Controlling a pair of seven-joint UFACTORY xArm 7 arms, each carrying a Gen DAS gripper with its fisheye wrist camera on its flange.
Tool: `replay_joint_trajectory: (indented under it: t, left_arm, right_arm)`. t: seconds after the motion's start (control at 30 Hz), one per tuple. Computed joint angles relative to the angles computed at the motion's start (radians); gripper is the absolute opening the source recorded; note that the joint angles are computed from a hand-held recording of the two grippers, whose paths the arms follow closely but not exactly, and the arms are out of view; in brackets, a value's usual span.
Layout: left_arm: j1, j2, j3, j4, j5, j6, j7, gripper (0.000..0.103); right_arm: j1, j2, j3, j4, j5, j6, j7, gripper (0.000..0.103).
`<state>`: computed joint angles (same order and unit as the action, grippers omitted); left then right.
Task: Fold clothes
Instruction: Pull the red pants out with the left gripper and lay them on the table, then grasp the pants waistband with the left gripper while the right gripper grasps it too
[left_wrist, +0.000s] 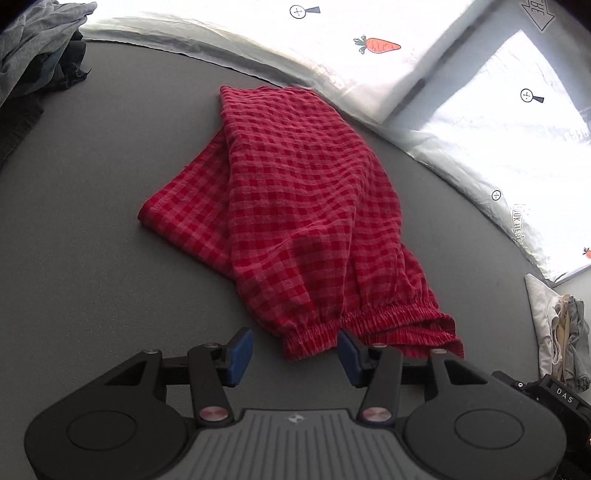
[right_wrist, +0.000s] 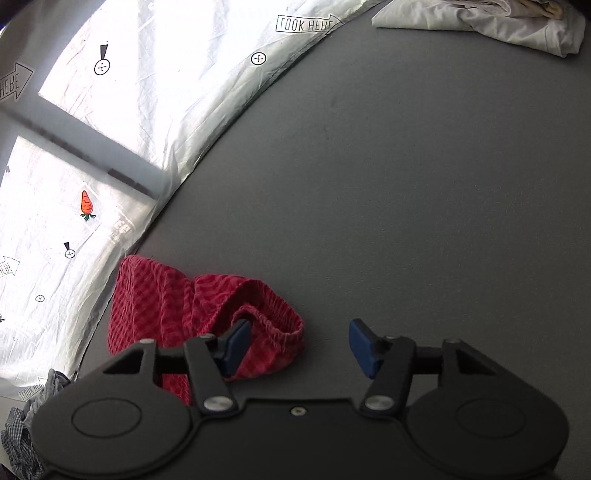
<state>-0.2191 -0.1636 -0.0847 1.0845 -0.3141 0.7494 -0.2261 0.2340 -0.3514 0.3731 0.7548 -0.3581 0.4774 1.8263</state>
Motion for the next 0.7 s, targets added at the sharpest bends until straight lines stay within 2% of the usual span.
replay_joint_trajectory:
  t: [0.07,0.13,0.37,0.47,0.53,0.57,0.6,0.63,0.7]
  left_arm:
    - [0.005,0.055,0.005,0.043,0.003,0.02,0.002,0.052]
    - [0.01,0.087,0.01,0.063,-0.038,0.032,0.02,0.052]
    - [0.024,0.158,0.0,0.097,-0.143,0.054,0.077,0.052]
    - [0.028,0.173,-0.005,0.1,-0.211,0.056,0.09,0.052]
    - [0.03,0.176,-0.008,0.091,-0.248,0.041,0.086,0.05]
    - [0.03,0.173,-0.01,0.082,-0.244,0.026,0.072,0.046]
    - [0.029,0.171,-0.011,0.078,-0.231,0.018,0.061,0.037]
    - [0.028,0.168,-0.012,0.078,-0.204,0.014,0.048,0.016]
    - [0.028,0.155,-0.011,0.071,-0.195,-0.004,0.046,0.012]
  right_arm:
    - [-0.003,0.058,-0.015,0.012,0.023,-0.034,0.011,0.048]
    - [0.01,0.105,-0.033,0.026,0.047,-0.047,0.009,0.043]
    - [0.057,0.174,-0.081,0.061,0.06,-0.06,-0.028,0.043]
    - [0.074,0.178,-0.106,0.038,0.119,-0.137,-0.044,0.043]
    - [0.077,0.188,-0.105,0.038,0.132,-0.153,-0.05,0.042]
    - [0.066,0.195,-0.093,0.049,0.096,-0.139,-0.036,0.04]
    - [0.069,0.199,-0.092,0.057,0.086,-0.128,-0.047,0.032]
    - [0.068,0.201,-0.091,0.056,0.067,-0.138,-0.046,0.012]
    - [0.052,0.195,-0.076,0.046,0.005,-0.163,0.015,0.01]
